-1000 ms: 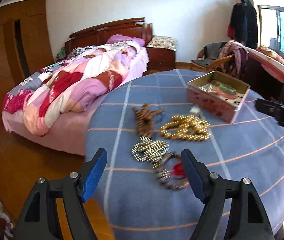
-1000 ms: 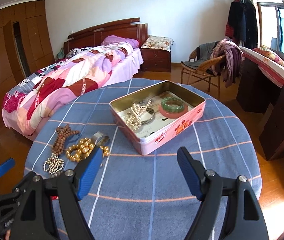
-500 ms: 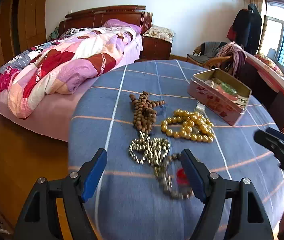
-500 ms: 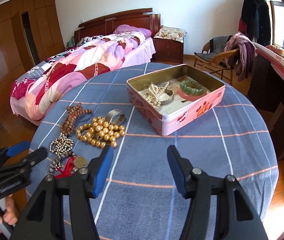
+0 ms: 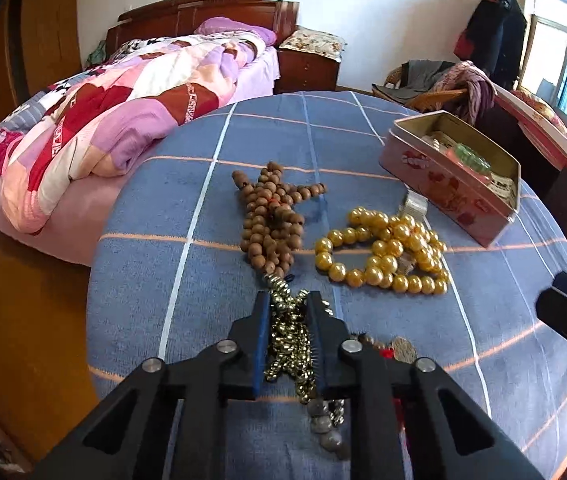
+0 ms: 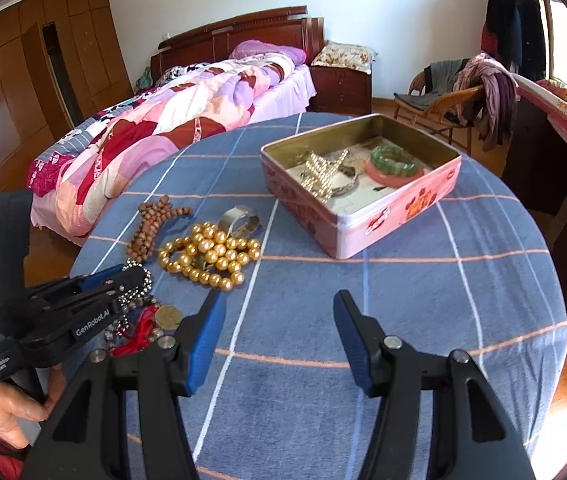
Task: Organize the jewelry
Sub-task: 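Grasp the silver bead chain with the left tool while the right grasps the red-tasseled bracelet, then carry the bead chain and tasseled bracelet into the tin and open both tools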
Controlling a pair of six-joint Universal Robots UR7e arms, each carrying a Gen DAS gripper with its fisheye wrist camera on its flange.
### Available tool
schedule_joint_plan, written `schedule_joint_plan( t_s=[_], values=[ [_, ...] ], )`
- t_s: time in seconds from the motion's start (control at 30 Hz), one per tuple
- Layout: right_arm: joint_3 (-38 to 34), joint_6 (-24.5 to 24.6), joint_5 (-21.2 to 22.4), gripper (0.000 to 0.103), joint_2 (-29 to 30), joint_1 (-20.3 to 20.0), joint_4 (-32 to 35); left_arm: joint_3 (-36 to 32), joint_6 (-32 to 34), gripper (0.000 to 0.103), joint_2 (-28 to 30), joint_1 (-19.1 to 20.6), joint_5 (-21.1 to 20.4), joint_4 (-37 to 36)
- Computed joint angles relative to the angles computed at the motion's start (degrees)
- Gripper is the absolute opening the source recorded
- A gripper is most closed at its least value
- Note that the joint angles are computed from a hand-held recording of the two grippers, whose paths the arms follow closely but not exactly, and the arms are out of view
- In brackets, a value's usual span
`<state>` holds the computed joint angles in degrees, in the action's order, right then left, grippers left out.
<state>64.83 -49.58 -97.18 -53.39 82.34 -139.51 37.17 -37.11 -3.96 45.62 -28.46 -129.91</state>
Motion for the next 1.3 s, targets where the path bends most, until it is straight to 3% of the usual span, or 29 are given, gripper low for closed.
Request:
schedule_joint_plan(
  t_s=[0.2,0.4,0.57,0.73,0.8,0.87,1.1,1.17,1.3],
  values=[
    [0.5,-0.9,-0.1,0.059,-0.1,0.1,1.2,9.1,7.1,0.011,-3.6,-1.9,-1.7,-17.1],
    [-0.5,-0.5,1.1,0.06,0.1,0.0,6.8,12.3,15.1,0.011,-5.7,-4.4,0.7,-28.4],
    [1.4,-2.3,1.2,0.06,-0.4,0.5,8.8,12.7,18.2,0.011,-6.1,-5.1,1.4,-31.8],
    [2.3,-3.6,0.9,0.059,-0.2,1.1,10.0,12.8,17.1,0.011,-6.4,-5.3,2.5,-30.8],
    [2.3,-3.8,0.6,0.042,0.2,1.5,11.0,13.2,16.5,0.011,-6.6,-5.3,2.5,-30.5],
    [2.8,-5.1,-0.5,0.034,0.5,2.0,11.1,13.6,15.6,0.011,-6.8,-5.3,2.8,-29.7],
    [4.2,-8.3,-2.1,0.028,0.7,2.3,10.9,14.8,13.0,0.011,-7.7,-5.1,2.9,-28.3],
    [4.5,-9.2,-2.5,0.018,0.6,2.2,10.3,15.0,12.3,0.011,-7.8,-5.1,2.9,-28.0],
    [1.5,-7.3,-2.0,0.015,1.4,1.8,13.8,15.0,12.6,0.011,-7.8,-5.2,2.9,-28.3]
  ],
)
